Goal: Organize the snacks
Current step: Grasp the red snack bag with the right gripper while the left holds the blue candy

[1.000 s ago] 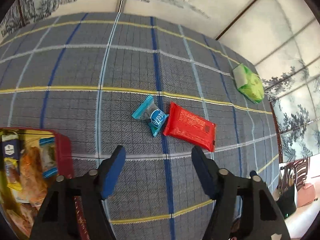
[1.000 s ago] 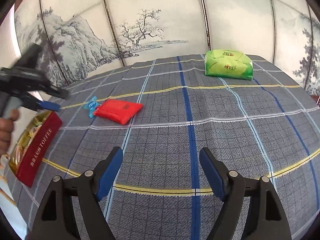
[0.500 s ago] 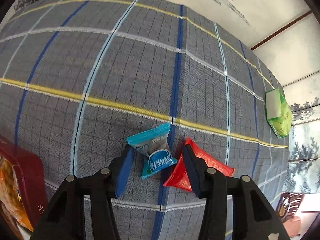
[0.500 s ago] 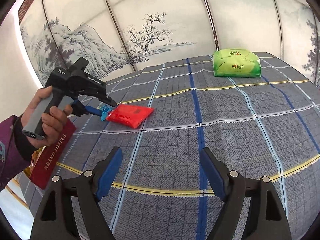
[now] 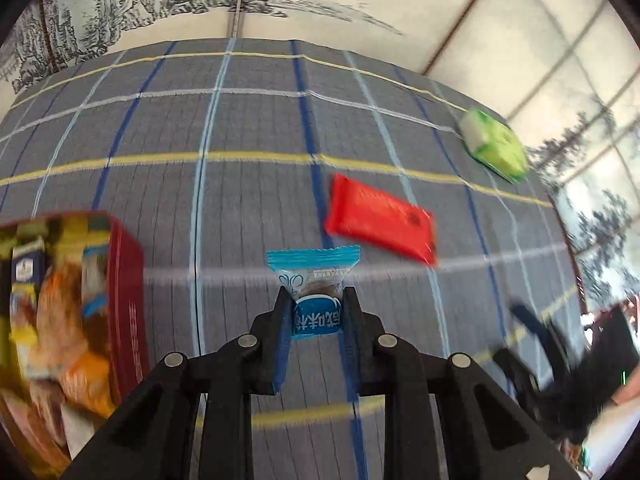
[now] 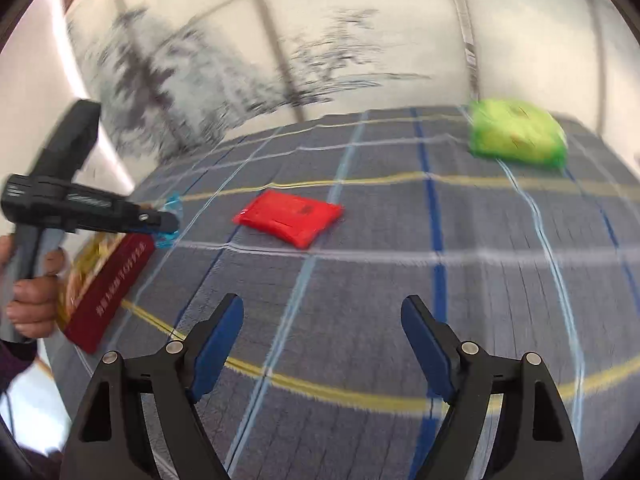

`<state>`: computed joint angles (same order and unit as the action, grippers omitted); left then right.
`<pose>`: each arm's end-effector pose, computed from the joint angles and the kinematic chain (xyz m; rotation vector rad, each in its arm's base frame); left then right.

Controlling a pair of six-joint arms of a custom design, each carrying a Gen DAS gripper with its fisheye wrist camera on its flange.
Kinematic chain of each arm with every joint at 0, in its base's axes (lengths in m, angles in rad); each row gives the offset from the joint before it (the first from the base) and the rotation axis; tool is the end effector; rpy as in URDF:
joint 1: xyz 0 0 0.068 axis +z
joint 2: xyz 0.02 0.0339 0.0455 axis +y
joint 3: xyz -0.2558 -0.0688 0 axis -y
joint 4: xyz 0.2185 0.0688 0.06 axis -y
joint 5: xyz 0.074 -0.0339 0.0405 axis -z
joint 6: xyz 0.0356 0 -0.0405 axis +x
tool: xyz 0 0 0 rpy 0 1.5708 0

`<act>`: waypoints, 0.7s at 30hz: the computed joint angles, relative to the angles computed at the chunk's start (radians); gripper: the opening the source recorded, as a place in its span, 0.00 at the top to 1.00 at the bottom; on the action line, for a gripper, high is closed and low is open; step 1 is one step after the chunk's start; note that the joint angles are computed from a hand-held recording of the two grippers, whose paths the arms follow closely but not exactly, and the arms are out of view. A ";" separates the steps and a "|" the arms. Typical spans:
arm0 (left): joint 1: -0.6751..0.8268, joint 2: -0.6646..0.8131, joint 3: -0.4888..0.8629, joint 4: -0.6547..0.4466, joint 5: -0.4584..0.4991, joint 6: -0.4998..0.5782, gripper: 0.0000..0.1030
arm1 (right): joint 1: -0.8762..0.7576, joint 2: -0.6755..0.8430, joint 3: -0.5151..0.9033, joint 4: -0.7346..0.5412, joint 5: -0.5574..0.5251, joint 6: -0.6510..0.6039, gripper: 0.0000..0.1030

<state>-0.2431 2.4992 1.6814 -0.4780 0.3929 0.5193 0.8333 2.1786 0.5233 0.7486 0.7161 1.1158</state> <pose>0.4306 -0.1208 0.0455 1.1037 2.5483 -0.4943 0.1986 0.1838 0.0213 0.5890 2.1319 0.1650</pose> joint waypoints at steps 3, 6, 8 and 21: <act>0.044 -0.094 -0.160 0.048 0.028 0.097 0.80 | -0.146 -0.032 0.017 0.116 -0.156 -0.399 0.20; 0.085 -0.145 -0.228 0.034 0.062 0.156 0.80 | -0.320 -0.021 0.136 0.007 -0.384 -0.641 0.20; 0.114 -0.156 -0.231 -0.007 0.088 0.182 0.80 | -0.398 0.008 0.248 -0.104 -0.486 -0.746 0.20; 0.141 -0.129 -0.164 -0.091 0.094 0.200 0.80 | -0.485 0.229 0.752 -0.610 -0.658 -0.887 0.44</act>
<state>-0.1024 2.3702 1.5175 -0.5693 0.4870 0.7190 0.3480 2.4080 1.2751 0.1385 0.0580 0.2291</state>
